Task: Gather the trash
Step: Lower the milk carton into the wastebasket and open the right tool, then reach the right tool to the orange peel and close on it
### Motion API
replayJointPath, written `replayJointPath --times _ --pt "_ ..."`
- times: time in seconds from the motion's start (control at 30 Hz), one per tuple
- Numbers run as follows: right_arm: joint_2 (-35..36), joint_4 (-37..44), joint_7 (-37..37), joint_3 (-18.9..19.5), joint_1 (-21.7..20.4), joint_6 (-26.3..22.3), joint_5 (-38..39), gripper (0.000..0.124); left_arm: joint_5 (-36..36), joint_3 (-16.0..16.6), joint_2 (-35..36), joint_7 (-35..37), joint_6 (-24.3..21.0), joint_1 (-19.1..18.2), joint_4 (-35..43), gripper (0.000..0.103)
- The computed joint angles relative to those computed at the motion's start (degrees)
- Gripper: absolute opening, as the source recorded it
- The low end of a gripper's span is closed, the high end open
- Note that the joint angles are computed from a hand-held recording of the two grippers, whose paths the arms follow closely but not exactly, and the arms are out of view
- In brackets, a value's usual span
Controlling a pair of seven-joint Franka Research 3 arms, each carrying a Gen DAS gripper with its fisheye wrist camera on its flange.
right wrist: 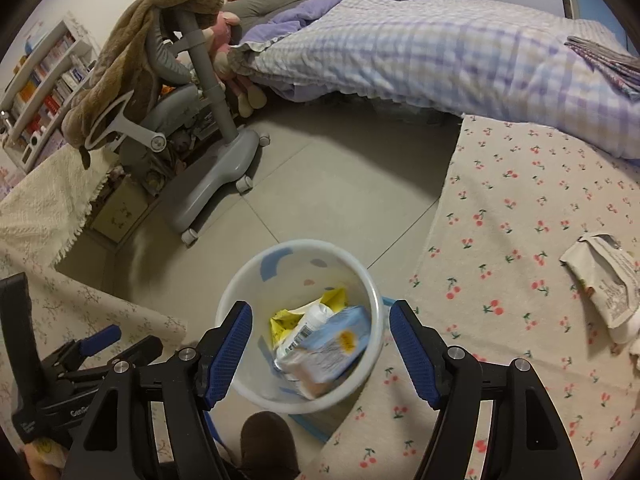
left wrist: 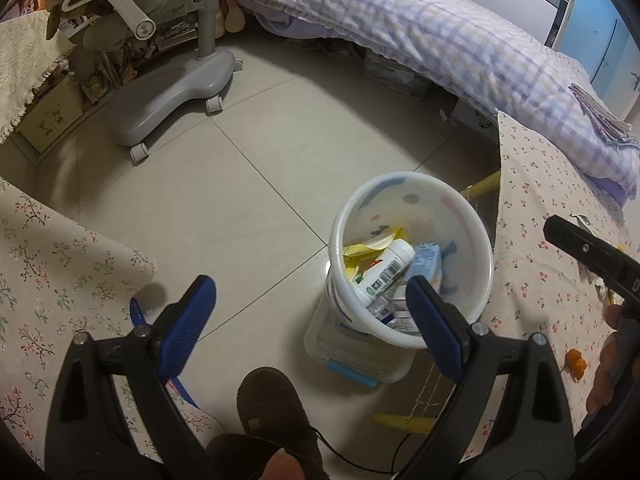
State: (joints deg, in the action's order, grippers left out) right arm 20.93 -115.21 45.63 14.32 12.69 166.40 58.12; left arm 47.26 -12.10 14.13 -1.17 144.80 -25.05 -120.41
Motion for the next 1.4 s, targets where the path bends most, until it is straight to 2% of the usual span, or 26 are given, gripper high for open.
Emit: replayJointPath --times 0.43,0.77,1.0,1.17,1.4 --pt "-6.8 -7.1 -0.2 -3.5 -1.3 -0.6 -0.1 0.075 1.8 -0.5 1.0 0.2 -0.5 -1.8 2.7 0.102" --pt "-13.9 -16.2 -4.1 -8.0 -2.0 1.1 -1.2 0.081 1.2 -0.9 3.3 4.6 1.0 -3.6 5.5 0.102" --pt "-15.1 -21.3 -0.5 -10.7 -2.3 2.9 -10.1 0.082 -0.1 -0.9 3.9 7.4 2.7 -4.8 5.9 0.102" --pt "-15.5 -24.1 2.1 -11.0 -2.4 1.8 -16.2 0.082 -0.8 -0.9 4.1 9.0 3.2 -5.3 5.7 0.102" --pt "-14.6 -26.0 3.8 -10.7 -1.8 0.7 -21.1 0.082 -2.0 -1.1 4.5 10.9 3.6 -5.9 5.1 0.102"
